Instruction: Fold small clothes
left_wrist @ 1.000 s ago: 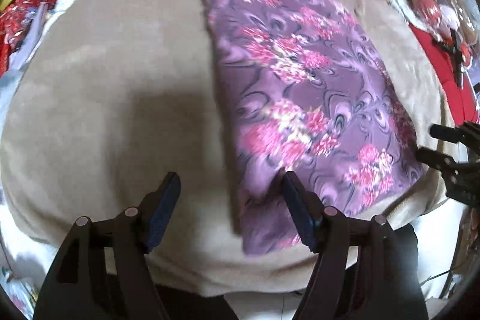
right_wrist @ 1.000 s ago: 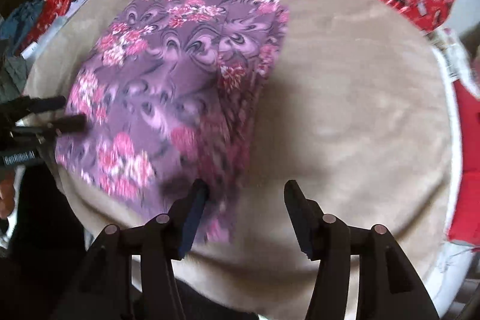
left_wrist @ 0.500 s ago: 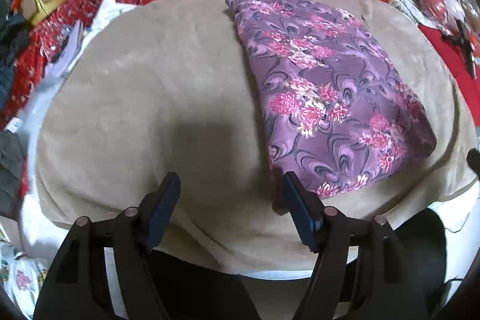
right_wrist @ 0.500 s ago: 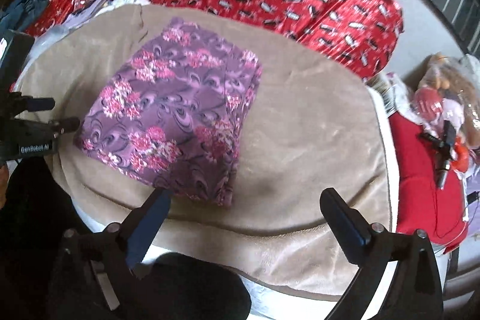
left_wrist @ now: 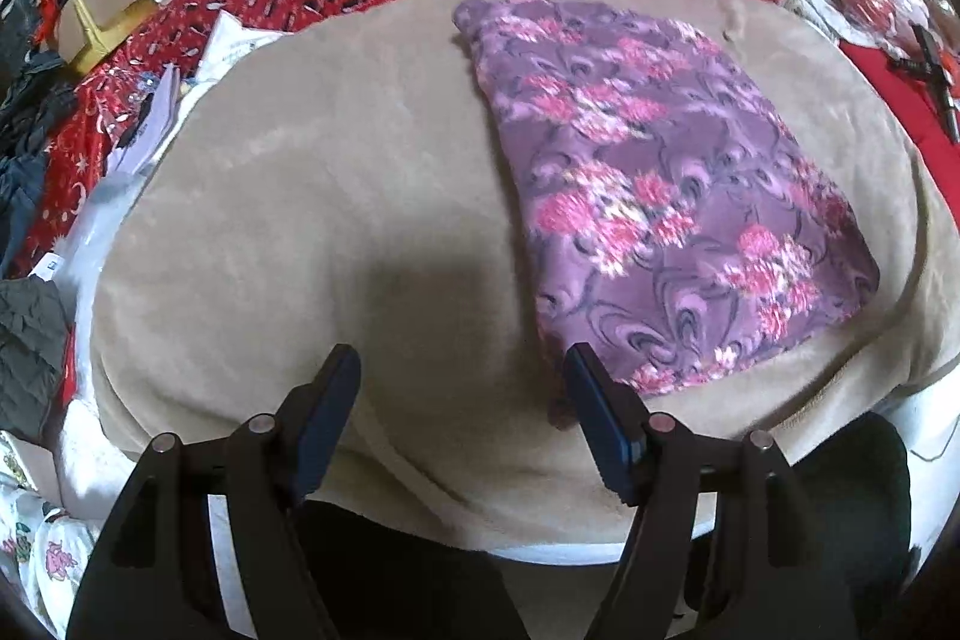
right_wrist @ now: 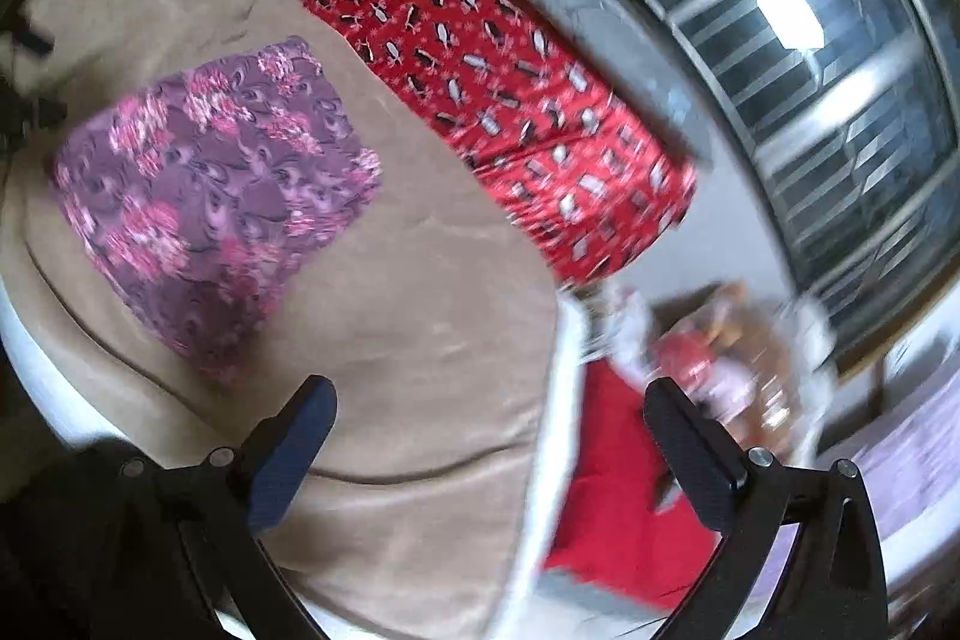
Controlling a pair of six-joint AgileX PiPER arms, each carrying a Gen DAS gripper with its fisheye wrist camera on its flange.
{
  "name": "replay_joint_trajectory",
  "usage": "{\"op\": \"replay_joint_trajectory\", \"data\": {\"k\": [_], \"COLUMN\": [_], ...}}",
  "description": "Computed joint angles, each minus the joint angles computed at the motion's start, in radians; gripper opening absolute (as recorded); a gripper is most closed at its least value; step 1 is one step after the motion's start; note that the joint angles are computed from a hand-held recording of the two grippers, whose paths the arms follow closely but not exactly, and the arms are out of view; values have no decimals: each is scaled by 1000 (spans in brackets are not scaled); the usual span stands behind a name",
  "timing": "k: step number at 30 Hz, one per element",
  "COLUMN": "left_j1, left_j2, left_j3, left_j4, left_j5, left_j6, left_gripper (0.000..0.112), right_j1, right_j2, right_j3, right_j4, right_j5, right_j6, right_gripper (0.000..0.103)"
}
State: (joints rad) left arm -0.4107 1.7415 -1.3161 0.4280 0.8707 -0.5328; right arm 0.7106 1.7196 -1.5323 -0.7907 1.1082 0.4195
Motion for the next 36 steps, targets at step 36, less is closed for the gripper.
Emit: {"op": "replay_joint_trajectory", "data": {"k": [36], "left_j1": [-10], "left_j2": [-100], "left_j3": [75], "left_j4": [-139], "left_j5": [-78], "left_j6": [98], "left_gripper": [70], "right_j1": [22], "right_j2": [101], "right_j3": [-108], "right_j4": [317], "right_j5": [-12], "right_j6": [292], "right_gripper": [103]}}
